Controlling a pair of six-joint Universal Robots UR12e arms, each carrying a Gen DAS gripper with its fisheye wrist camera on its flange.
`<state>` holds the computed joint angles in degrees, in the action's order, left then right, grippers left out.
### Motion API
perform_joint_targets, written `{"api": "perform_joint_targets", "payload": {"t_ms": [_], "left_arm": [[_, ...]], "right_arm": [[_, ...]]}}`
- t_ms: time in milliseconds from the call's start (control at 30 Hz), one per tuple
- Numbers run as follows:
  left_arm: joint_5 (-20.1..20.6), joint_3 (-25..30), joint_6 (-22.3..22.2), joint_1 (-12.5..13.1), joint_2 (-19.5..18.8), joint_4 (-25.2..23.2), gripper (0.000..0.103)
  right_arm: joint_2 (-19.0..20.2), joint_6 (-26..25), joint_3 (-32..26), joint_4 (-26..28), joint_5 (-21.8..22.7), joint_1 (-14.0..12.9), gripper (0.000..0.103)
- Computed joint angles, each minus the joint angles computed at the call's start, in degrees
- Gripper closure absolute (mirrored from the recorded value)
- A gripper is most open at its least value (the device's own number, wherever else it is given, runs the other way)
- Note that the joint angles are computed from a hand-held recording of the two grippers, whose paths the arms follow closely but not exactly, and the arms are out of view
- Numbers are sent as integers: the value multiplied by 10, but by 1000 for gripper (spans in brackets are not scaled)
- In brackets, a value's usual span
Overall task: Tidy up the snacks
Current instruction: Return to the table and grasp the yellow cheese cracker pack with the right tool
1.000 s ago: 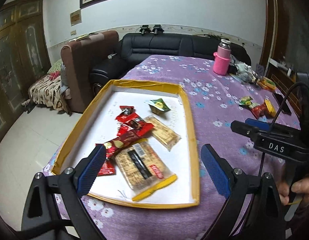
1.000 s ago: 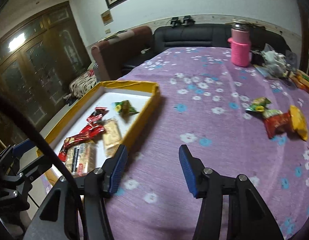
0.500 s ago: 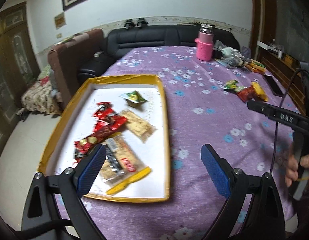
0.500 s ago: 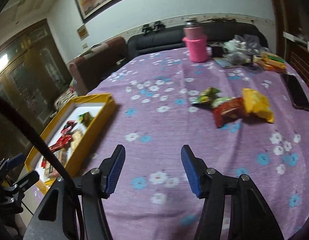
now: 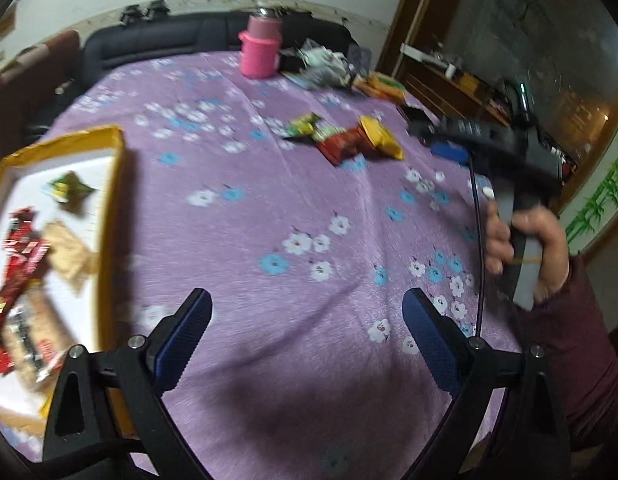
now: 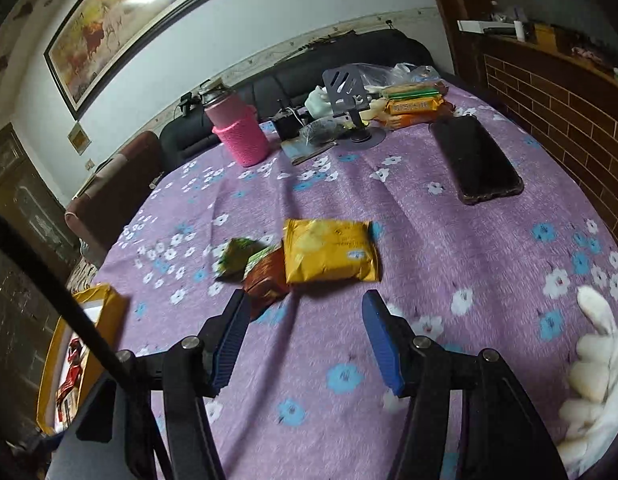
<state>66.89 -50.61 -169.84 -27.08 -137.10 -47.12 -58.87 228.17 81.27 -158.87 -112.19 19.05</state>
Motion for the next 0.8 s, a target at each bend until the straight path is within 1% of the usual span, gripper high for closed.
{"api": "perform_joint_targets", "payload": {"t_ms": [67,167,233,300,367,467,533,567,667,700,733,767,800], "left_arm": [[-1,22,-3,-2,-14,-25,7],[2,33,-8,-3,-24,-37,7],[2,38,-10,-2,-28,-43,7],[-4,43,-10,-1,-32,-54,7],[-5,50,-6,-2,-36,-63,7],[-9,61,-3,-2,-44,-82,7],[-14,67,-3,-1,-47,-91,7],[-15,68,-4,-2,-49,-92,7],[-16,63,-5,-2,-47,-85,6],[-17,62,-4,-1,-46,-84,6],[-19,61,-4,-1,-46,-82,6],[-21,61,-4,-1,-47,-82,5],[-22,61,-2,-1,-47,-82,4]], "right_arm": [[9,-16,-13,1,9,-5,45],[23,-34,-39,26,-1,-10,45],[35,-31,-64,69,-19,-17,45],[44,-20,-79,98,-37,-21,45],[51,-11,-93,128,-32,-30,45],[57,-11,-99,138,32,-44,45],[57,-38,-100,136,67,-43,47],[56,-56,-95,124,95,-42,47],[47,-98,-73,78,221,-42,50],[45,-109,-66,61,255,-43,51],[41,-118,-58,40,273,-40,53],[36,-120,-50,29,268,-37,52],[31,-113,-43,21,239,-30,49]]}}
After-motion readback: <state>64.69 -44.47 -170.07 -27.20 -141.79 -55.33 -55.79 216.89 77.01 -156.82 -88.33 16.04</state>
